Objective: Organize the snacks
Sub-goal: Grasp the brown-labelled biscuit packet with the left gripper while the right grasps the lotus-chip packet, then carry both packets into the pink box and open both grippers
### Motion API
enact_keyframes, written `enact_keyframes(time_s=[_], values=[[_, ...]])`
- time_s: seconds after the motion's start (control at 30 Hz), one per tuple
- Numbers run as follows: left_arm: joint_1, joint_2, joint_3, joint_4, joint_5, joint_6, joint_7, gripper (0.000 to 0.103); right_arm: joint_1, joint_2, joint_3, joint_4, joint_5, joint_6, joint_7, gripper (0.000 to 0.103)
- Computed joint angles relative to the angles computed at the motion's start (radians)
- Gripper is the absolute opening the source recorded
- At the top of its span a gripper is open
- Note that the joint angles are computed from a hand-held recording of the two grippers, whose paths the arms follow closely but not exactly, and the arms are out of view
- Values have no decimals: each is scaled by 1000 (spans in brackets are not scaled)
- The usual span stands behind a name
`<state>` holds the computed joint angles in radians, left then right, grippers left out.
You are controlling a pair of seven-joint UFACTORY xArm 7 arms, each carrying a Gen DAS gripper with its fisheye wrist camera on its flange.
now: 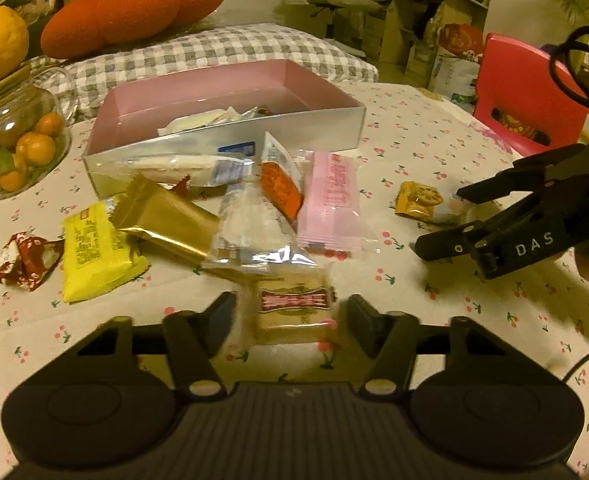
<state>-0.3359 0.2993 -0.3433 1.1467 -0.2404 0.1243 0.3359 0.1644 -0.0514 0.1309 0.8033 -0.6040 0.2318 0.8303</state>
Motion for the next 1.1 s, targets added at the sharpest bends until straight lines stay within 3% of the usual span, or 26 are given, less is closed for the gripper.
enact_keyframes(time_s=[0.17, 0.57, 1.1], values=[[52, -2, -48, 21, -75, 56, 52, 43, 3, -2, 2, 6, 12, -3, -4, 40], [42, -52, -5, 20, -224, 177, 172, 38, 19, -12, 11, 33, 76, 39, -14, 40], [28, -108, 91, 31, -247, 285, 145, 38, 26, -18, 15, 84, 155, 100, 24, 40]])
